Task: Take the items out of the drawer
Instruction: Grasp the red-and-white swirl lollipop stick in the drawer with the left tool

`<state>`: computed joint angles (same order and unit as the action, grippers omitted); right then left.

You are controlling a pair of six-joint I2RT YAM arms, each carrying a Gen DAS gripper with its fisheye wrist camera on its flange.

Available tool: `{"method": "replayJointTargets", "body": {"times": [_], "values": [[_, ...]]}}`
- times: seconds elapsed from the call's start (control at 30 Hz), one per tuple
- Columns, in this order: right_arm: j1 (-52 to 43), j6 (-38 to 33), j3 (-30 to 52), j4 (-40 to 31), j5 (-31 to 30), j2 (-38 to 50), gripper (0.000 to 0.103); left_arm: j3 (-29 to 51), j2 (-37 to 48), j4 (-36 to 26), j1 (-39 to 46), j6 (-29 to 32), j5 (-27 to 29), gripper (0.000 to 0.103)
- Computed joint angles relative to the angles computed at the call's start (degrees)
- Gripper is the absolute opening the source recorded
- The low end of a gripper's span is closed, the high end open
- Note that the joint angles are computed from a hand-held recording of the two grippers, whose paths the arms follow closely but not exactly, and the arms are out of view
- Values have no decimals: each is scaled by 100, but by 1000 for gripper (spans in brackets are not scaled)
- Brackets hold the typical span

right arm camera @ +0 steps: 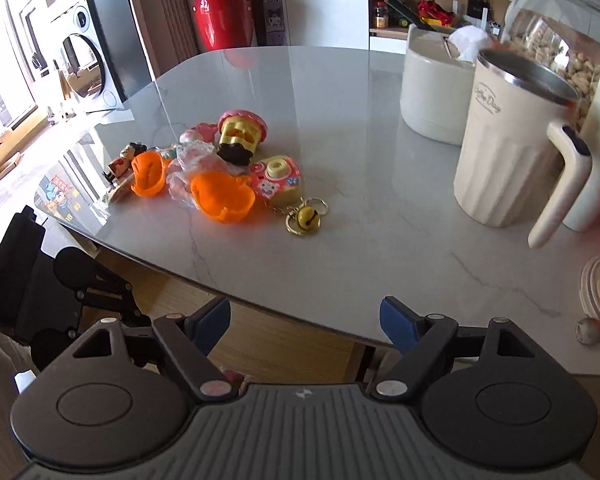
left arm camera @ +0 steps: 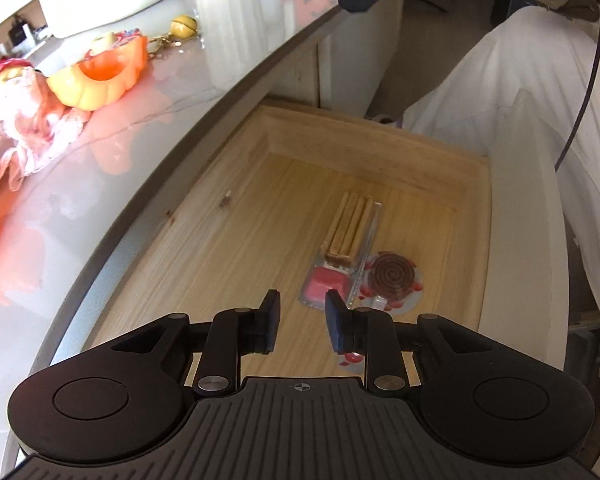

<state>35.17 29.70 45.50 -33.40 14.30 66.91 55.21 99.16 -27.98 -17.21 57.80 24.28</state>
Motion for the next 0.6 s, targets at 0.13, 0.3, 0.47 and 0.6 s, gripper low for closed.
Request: {"method": "replayJointTargets", "body": {"times": [0.13, 0.3, 0.47, 0.6], "values": [[67, 308, -767, 752, -217, 144, 83, 190, 361, -213, -398, 228, -236, 28], [232, 399, -1051, 1214, -75, 412, 83, 658, 979, -690, -848, 456, -676, 28], [132, 425, -1189, 1360, -266, 157, 87, 842, 1437, -806, -1271, 310, -1008, 28], [-75, 534, -1248, 1329, -434, 114, 87, 834, 1584, -488, -1646, 58, -1353, 26]]}}
